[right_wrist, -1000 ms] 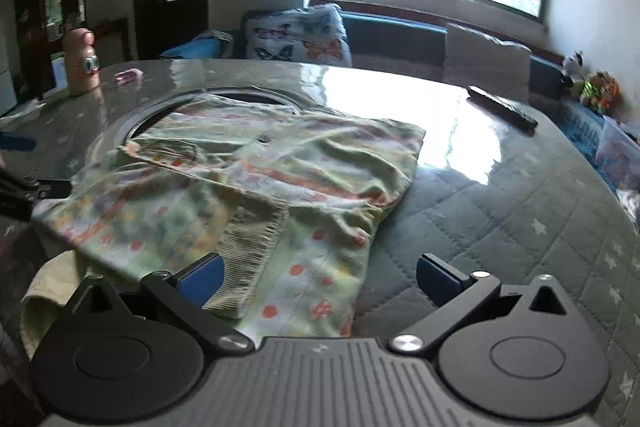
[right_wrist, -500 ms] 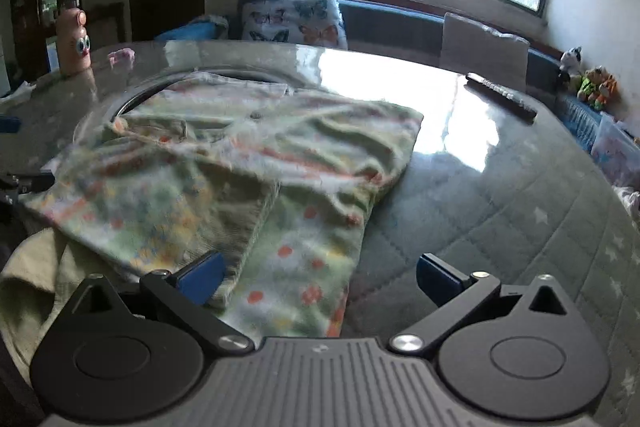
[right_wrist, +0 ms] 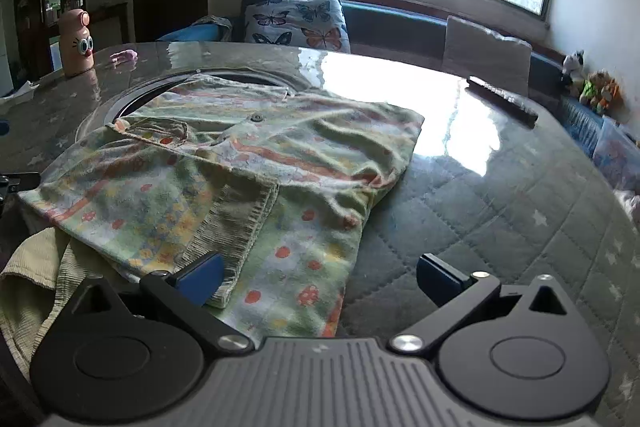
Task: Fold clothes
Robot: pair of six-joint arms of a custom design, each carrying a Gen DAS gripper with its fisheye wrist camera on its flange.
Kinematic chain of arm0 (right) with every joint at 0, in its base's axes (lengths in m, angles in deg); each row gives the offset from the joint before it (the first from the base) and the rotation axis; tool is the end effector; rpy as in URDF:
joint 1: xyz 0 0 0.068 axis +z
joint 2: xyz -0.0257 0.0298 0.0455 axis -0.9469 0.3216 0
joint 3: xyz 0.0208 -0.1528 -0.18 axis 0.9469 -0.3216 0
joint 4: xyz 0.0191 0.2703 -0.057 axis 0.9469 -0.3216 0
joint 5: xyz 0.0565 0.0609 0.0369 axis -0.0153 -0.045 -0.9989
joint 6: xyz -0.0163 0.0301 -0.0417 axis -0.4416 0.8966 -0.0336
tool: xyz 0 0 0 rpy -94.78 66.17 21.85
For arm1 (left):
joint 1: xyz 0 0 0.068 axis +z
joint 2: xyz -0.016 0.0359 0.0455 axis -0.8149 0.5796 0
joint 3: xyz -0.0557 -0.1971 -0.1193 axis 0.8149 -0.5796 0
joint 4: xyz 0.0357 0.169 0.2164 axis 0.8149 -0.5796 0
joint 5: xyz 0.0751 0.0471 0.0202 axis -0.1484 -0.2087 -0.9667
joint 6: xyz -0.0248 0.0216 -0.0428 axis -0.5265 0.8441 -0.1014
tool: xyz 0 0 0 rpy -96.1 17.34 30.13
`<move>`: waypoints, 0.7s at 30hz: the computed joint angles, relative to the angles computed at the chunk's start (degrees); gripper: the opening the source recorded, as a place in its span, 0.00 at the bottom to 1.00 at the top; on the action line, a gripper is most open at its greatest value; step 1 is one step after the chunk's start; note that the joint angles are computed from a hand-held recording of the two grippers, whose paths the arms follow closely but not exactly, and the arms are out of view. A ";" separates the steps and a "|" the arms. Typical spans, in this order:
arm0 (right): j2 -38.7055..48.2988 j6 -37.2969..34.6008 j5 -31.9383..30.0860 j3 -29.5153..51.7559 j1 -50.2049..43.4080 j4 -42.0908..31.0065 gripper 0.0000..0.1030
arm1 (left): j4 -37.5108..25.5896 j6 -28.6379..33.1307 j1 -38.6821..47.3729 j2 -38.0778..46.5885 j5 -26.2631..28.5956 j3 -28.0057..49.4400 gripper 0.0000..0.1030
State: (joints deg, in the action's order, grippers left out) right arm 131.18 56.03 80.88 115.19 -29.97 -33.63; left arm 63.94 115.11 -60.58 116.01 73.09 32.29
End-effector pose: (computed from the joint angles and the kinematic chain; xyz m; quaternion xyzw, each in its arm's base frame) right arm 0.2200 0.1652 0.1275 0.0134 0.9057 -0.0571 0.4198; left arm 0.3176 -0.0374 0.1432 0.2897 0.8357 0.0434 0.4646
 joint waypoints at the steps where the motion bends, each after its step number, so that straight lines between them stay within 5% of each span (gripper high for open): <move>1: -0.01 -0.15 0.18 0.12 0.08 -0.26 1.00 | -0.14 0.68 0.22 -1.04 0.86 -0.65 1.00; 10: -2.21 0.48 1.17 -0.48 0.05 -2.74 1.00 | -1.80 12.70 -0.07 -11.12 15.20 -8.96 0.98; 21: -10.41 1.16 2.69 -3.50 2.51 -7.28 1.00 | -2.26 27.20 -4.30 -11.59 26.67 -12.58 0.75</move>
